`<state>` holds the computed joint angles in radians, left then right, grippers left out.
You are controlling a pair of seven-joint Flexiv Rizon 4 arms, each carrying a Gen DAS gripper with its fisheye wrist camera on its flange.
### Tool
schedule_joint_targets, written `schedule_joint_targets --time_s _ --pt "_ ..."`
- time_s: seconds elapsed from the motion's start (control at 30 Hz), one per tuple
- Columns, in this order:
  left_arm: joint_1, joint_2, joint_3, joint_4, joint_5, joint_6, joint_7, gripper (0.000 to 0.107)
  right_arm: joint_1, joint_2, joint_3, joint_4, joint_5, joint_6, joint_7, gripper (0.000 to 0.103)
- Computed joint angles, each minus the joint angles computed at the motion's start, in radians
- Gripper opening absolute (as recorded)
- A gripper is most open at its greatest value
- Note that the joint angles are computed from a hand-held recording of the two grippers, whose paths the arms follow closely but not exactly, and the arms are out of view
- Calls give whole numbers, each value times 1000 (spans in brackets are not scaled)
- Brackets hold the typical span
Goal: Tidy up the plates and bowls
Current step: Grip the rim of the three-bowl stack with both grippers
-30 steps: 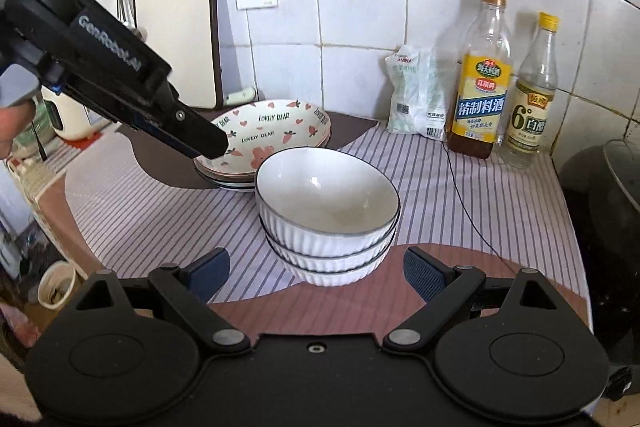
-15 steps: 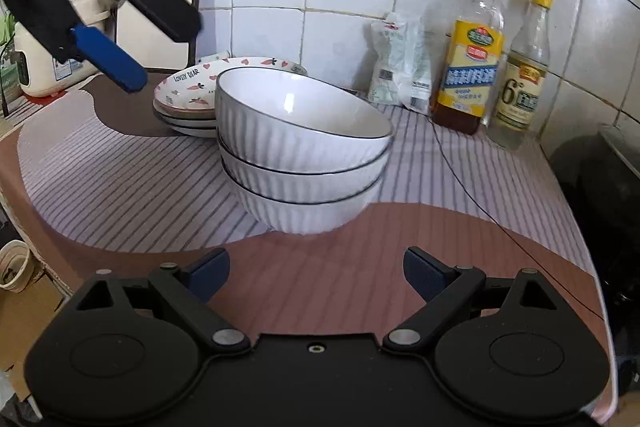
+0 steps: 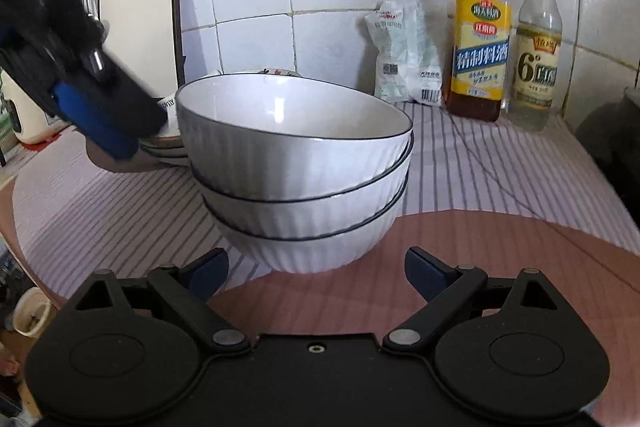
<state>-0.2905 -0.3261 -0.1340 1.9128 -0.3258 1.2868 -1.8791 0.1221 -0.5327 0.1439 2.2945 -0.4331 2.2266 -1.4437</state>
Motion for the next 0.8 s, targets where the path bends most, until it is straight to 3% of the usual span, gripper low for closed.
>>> schedule_joint_targets --time_s 0.13,0.23,0.3,0.5,0.6,0.7,0.8 --pt "53 -26 -48 -9 -131 39 10 55 -21 -13 16 -21 -32 -2 34 98" --pt "30 -75 6 -53 -82 38 -44 55 -11 -23 14 -37 -35 -11 43 98" --pt "45 -104 -3 -69 -83 22 -46 53 2 -28 11 -43 -19 -4 43 100" --pt "137 -162 -167 -24 -225 114 83 40 21 -27 5 -47 5 -5 47 101" --pt "85 -176 -109 -38 -189 110 47 36 23 -50 3 -48 10 42 26 102" --pt "-27 -190 26 -80 -80 97 -72 34 3 -56 12 -60 -22 28 53 102" --pt "-65 -193 84 -115 20 56 -119 34 -2 -62 13 -65 -34 31 63 103"
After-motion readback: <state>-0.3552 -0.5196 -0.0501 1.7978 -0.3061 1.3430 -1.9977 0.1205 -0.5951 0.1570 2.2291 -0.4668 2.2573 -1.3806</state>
